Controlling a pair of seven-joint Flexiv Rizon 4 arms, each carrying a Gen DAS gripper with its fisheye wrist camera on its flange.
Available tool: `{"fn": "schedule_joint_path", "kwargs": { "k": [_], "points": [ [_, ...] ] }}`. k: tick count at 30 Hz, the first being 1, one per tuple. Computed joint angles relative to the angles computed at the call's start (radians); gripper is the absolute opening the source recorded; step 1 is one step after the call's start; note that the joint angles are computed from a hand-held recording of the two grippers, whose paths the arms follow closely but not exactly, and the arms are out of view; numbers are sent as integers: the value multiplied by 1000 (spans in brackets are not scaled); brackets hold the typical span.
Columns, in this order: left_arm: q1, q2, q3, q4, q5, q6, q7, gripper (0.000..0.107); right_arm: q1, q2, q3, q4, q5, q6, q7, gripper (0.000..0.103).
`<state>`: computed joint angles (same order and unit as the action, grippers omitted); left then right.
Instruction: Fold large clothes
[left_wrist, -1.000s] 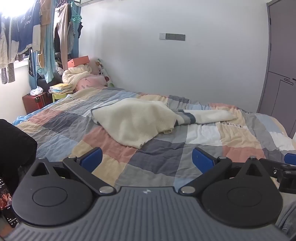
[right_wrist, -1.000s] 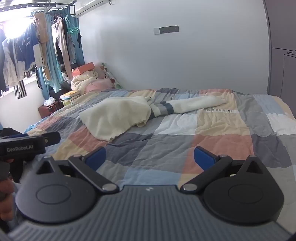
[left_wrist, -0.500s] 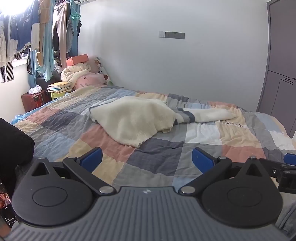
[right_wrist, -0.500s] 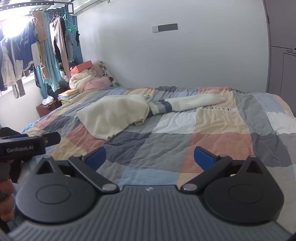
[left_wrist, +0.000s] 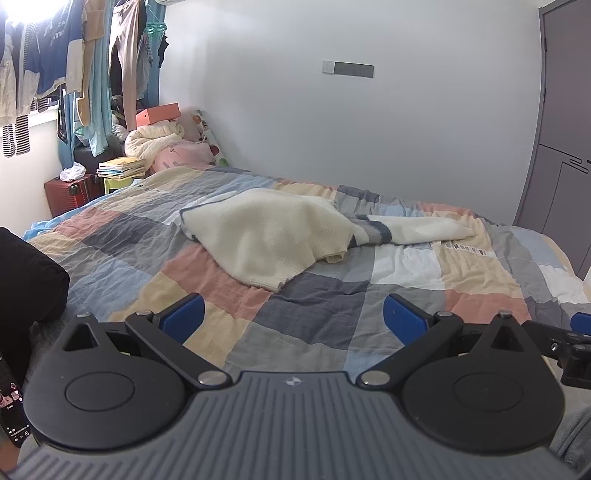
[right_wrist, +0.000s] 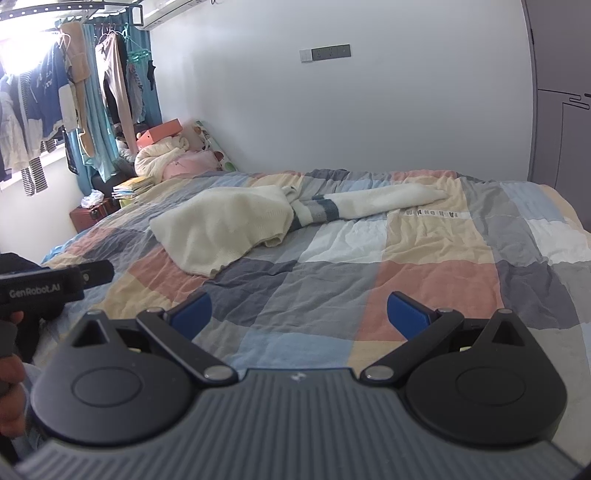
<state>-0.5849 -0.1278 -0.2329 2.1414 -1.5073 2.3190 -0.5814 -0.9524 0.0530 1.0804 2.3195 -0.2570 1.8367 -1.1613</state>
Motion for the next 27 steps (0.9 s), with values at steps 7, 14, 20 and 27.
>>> {"fn": "schedule_joint_path", "kwargs": {
  "k": [7, 14, 20, 27],
  "points": [
    [-2, -4, -3, -5, -10, 8, 8, 103, 116, 11, -91, 0, 46, -18, -20, 103],
    [-2, 0, 1, 7, 10, 7, -13, 103, 178, 22, -163, 18, -5, -16, 26, 103],
    [-4, 2, -1, 5, 0, 19, -11, 103, 133, 17, -111, 9, 26, -20, 7, 103],
    [-6, 4, -2, 6, -7, 21, -7, 103, 161, 24, -161, 21, -34, -22, 70, 103]
  ]
}}
